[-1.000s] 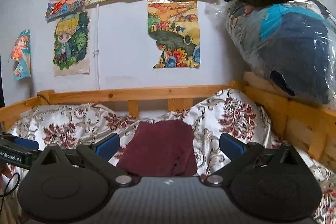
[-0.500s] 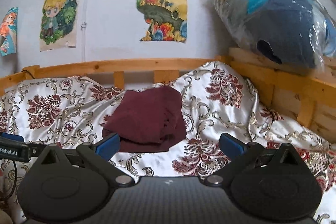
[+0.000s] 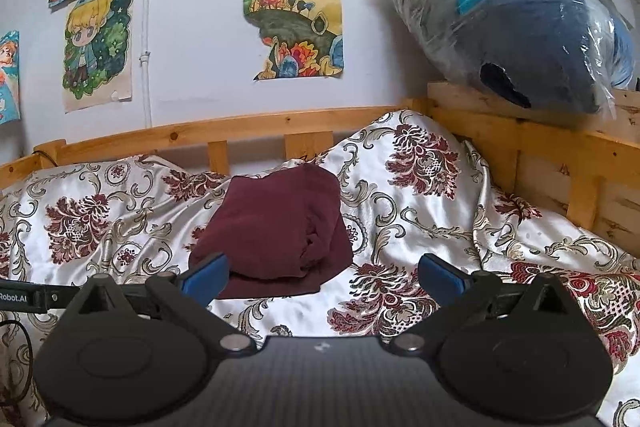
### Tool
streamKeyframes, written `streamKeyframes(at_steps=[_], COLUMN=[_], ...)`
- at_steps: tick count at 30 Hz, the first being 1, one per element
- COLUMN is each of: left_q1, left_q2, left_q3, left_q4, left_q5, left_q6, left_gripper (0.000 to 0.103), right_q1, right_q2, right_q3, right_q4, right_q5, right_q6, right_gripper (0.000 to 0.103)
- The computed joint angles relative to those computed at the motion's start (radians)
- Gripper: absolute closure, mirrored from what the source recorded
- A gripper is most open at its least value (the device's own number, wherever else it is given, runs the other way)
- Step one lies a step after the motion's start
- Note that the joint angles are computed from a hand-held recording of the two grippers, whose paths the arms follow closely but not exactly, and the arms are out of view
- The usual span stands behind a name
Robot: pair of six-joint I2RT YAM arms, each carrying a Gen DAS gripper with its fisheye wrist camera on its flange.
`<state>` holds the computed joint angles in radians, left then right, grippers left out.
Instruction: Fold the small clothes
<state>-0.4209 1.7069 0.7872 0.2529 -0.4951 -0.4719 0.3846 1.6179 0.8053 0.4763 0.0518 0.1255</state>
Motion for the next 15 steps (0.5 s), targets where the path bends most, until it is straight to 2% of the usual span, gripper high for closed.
streamKeyframes(at_steps=[15], left_q1=[-0.012], left_q2=[-0.003], left_q3=[-0.009], left_q4=[0.016], left_q5=[-0.007], left_q6=[0.022], left_gripper=[0.001], right_q1=[0.0], right_q2=[-0.009], right_q3=[-0.001], right_q4=[0.004], right_q5=[-0.004], right_q6=[-0.022], right_gripper=[0.0])
